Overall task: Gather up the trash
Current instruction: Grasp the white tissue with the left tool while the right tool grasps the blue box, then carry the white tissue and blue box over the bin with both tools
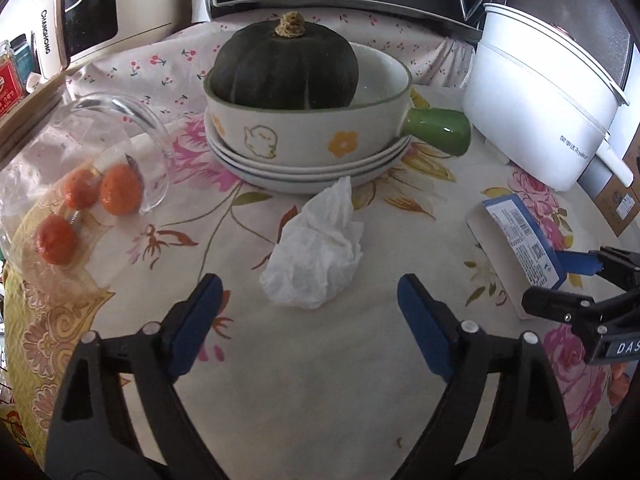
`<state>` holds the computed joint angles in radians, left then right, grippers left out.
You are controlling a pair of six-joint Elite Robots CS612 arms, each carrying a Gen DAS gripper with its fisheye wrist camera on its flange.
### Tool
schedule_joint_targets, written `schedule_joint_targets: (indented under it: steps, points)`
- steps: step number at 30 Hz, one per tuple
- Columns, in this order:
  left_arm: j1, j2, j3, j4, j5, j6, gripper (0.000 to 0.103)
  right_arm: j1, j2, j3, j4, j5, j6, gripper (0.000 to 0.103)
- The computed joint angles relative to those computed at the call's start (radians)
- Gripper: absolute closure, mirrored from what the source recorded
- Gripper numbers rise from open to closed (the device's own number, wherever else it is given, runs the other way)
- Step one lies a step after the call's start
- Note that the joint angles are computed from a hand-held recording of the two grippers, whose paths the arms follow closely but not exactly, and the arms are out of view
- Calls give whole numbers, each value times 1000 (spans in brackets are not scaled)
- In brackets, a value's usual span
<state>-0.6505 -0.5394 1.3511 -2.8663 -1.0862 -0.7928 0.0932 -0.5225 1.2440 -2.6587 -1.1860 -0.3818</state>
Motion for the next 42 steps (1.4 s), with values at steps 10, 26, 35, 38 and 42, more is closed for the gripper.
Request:
schedule_joint_targets:
  steps: [10, 26, 35, 38, 42]
  points:
    - [-6, -9, 16, -32, -82, -30, 78, -17, -26, 31, 24, 16, -29, 42]
    - [-108, -129, 174, -46, -87, -140, 86, -92, -200, 289, -72, 8, -69, 42]
    - [-177, -168, 220, -71, -80, -171, 86, -155, -287, 428, -111, 13, -96, 42]
    - [-198, -174, 225, -76, -80, -186, 86, -176, -312, 469, -123, 13, -107, 42]
    - [-223, -182, 232, -84, -86, -209, 86, -205, -341, 514, -121, 22, -115, 42]
